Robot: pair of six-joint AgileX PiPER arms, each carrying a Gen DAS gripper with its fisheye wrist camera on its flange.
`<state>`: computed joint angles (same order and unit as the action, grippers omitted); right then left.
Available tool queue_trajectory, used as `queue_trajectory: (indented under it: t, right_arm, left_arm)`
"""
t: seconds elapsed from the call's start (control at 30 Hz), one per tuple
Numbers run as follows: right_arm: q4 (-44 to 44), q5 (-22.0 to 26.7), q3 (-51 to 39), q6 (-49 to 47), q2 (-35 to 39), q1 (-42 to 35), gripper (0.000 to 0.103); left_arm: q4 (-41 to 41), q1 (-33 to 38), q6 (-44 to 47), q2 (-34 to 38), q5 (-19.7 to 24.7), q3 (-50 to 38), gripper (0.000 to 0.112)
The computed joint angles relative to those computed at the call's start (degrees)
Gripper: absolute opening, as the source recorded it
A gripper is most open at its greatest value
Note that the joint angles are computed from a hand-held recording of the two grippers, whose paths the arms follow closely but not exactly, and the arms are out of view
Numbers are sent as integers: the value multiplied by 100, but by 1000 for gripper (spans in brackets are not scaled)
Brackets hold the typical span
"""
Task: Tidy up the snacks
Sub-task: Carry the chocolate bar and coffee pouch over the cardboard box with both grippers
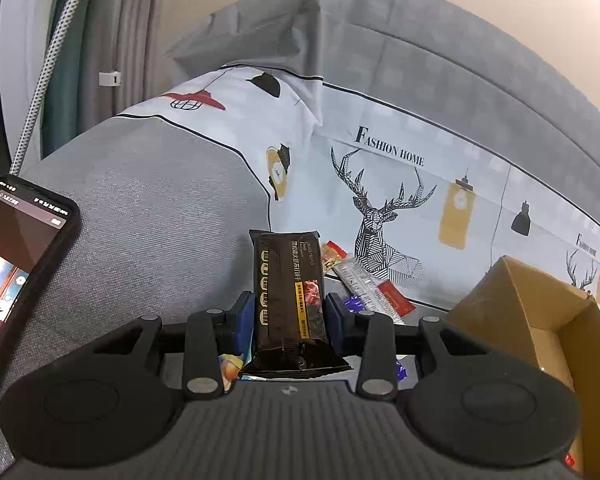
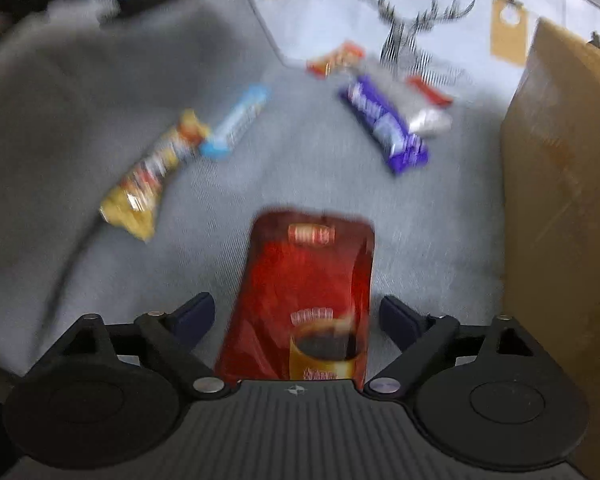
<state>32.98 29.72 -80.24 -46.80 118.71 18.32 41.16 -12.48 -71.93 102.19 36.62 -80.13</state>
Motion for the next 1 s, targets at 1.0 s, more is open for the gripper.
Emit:
queue_trajectory:
  t: [1.0]
  right_arm:
    - [3789, 1203, -313, -3277, -1012, -3190, 49]
  left_arm:
    - [397, -773, -183, 368, -29, -550, 42]
